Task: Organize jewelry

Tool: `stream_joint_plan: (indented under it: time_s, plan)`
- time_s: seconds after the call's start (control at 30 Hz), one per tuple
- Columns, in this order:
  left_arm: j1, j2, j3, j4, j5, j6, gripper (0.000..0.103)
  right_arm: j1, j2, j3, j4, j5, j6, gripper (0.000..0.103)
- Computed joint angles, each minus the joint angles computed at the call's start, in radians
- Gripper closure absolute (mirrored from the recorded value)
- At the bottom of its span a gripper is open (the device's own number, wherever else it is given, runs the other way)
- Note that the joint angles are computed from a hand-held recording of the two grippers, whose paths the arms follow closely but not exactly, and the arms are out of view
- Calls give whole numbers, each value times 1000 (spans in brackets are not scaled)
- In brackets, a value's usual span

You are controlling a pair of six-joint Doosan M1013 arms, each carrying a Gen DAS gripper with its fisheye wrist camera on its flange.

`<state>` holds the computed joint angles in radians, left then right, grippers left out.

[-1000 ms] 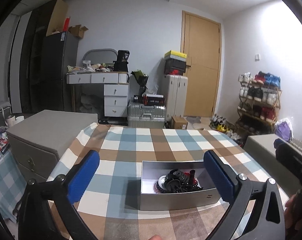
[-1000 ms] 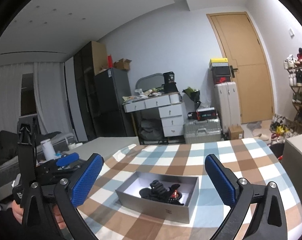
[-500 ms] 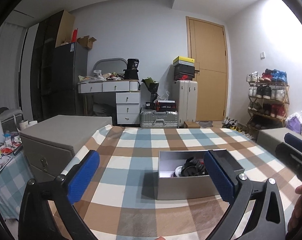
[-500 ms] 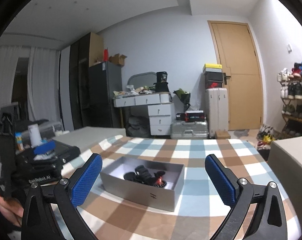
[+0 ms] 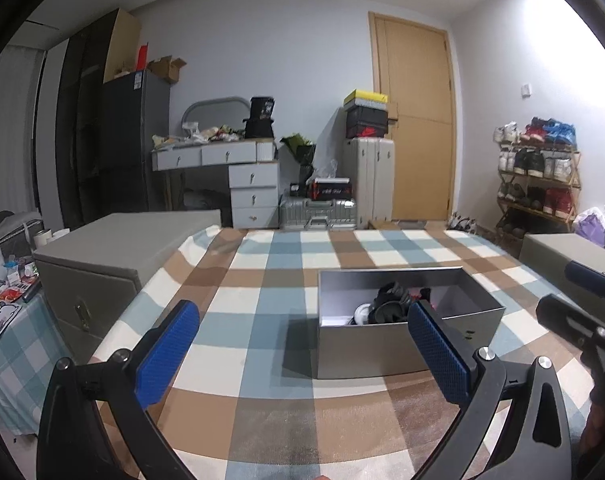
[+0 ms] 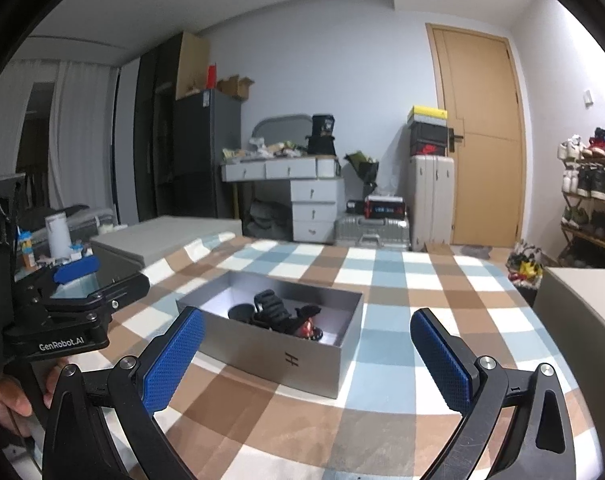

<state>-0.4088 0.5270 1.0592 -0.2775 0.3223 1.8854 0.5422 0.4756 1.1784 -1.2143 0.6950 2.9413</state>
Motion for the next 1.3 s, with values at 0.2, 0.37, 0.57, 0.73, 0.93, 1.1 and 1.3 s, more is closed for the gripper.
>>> stream_joint_plan:
  time_s: [0.2,0.37,0.57,0.73,0.93,1.1,1.3]
  plan:
    - [4,-15,22,-79,-15,73,1,-8,-5,3,55,-31,-40,0]
    - [4,-14,21,-79,-14,73,1,-1,-4,4,19,-4,-7,0]
    - [4,-12,19,-78,-13,72,1,1,-7,12,-14,-25,2,0]
    - [5,-14,21,-81,-12,73,1,0,-6,10,-11,-29,-1,0]
    - [4,-13,20,-76,-12,69,1,0,-6,10,-10,-30,0,0]
    - [4,-14,21,-72,-13,64,1,0,-6,10,-8,-32,-2,0]
    - [5,-18,24,-68,-12,60,1,0,-4,8,-3,-32,-5,0]
